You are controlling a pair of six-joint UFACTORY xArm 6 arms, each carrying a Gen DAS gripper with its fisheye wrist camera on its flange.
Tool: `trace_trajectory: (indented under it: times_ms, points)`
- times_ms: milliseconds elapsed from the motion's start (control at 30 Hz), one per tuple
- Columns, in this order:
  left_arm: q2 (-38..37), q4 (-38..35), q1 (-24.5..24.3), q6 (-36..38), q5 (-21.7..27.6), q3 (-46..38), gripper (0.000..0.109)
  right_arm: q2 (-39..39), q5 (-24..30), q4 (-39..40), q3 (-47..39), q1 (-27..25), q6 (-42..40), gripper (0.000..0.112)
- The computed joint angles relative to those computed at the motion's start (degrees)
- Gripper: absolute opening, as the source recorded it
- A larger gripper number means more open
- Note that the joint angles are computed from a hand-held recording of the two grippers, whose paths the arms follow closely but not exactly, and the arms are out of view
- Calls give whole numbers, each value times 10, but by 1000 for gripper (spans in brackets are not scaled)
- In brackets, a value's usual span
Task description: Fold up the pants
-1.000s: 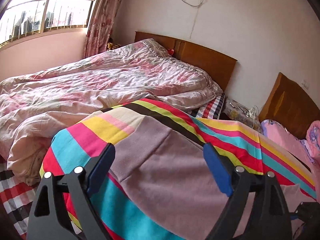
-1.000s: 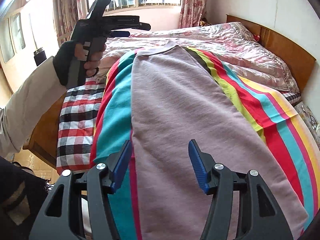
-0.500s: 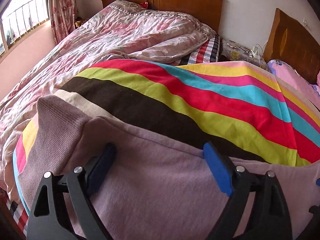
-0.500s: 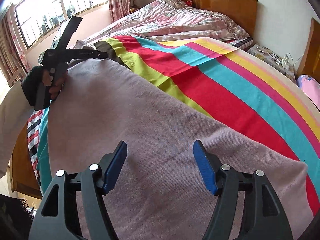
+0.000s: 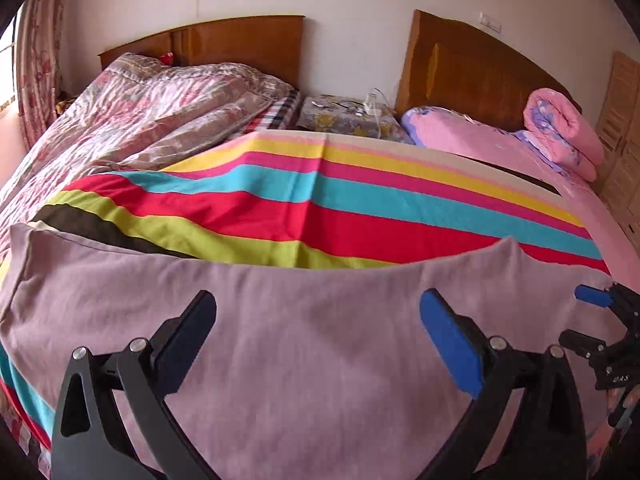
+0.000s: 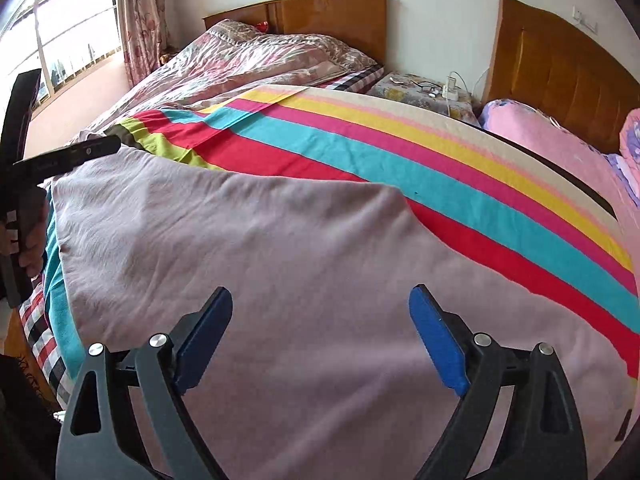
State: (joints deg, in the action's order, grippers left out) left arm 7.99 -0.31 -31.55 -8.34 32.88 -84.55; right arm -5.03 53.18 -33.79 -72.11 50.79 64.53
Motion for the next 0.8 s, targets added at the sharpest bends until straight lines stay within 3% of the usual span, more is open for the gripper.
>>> trace_trajectory:
  times_ms: [133, 233, 300, 367, 433, 500, 600, 800]
  points:
    - [84, -7, -70, 42, 54, -92, 101, -88, 54, -9, 87, 14, 51, 87]
    - [147, 84, -96, -11, 107, -152, 102, -149, 88, 41, 167, 15, 51, 87]
    - [147, 78, -94, -22, 84, -138, 102, -218, 61, 41, 229, 31, 58, 88]
    - [151, 64, -89, -11, 88, -144, 102, -254, 90, 35, 245, 64, 61, 88]
    - [150, 70, -89, -15, 81, -139, 102, -268, 143, 1, 233, 107, 100, 87]
    - [154, 77, -91, -23, 80, -144, 102, -295, 160, -32, 248, 138, 144, 88]
    - [154, 89, -94, -40, 77, -142, 102, -332, 153, -4, 302, 143, 141, 88]
    - [151, 111, -100, -68, 71, -135, 102, -347, 142, -24, 320, 160, 151, 89]
